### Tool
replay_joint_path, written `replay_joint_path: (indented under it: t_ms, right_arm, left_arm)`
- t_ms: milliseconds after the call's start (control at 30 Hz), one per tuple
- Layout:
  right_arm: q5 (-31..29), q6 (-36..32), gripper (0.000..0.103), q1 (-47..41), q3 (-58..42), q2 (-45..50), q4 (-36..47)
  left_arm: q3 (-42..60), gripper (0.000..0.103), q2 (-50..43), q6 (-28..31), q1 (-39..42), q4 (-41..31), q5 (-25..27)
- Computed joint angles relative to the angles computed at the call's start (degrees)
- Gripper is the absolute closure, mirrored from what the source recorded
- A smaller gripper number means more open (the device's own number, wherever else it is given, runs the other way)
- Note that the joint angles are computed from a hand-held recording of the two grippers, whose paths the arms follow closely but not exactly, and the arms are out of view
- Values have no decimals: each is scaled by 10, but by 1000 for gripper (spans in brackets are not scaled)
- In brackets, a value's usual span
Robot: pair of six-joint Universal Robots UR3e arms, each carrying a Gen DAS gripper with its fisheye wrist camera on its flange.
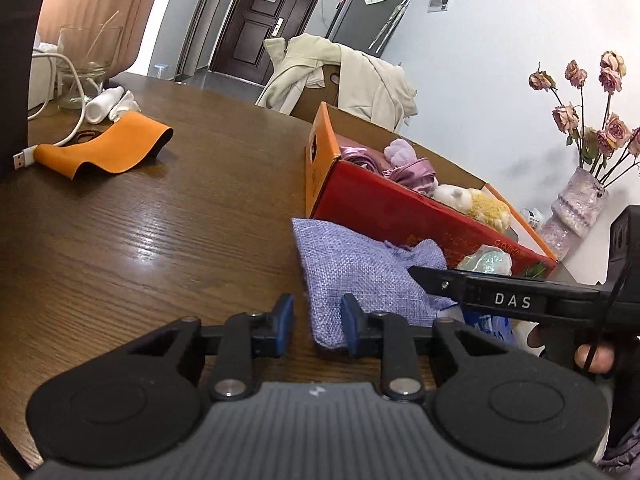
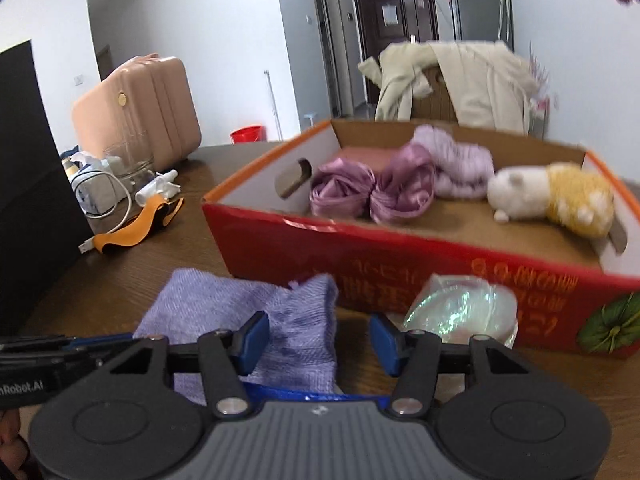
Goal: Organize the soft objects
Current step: 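Close both grippers on the lilac mesh pouch, then carry the lilac pouch with both grippers into the box and open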
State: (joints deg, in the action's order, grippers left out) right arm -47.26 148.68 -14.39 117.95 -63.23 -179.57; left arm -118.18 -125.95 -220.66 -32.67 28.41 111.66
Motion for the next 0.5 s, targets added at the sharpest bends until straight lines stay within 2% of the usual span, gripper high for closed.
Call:
replay_joint_path:
  t_ms: [67, 133, 167, 200, 267, 300, 500]
  right_arm:
    - [1, -5, 53, 1, -3, 5, 2]
    - [3, -19, 77, 6, -7, 9, 11]
    - [-4, -19, 81, 11, -7, 13, 1]
    - [-9, -19, 82, 15, 0, 13, -17]
    - [-8, -27, 87, 17, 12, 7, -35]
    - [-4, -32, 95, 17, 21, 5, -54]
    - [60, -45, 98, -15, 102, -71, -129]
  left_arm:
    - [5, 77, -3, 2, 1, 0, -1]
    - [5, 78, -5, 6, 5, 2, -11]
    - [4, 81, -6, 8, 7, 5, -17]
    - [3, 90, -6, 13, 11, 8, -29]
    - [8, 92, -5, 17, 6, 3, -21]
    - [14, 95, -4, 20, -1, -2, -6]
    - [35, 96, 40, 45, -53, -20, 73]
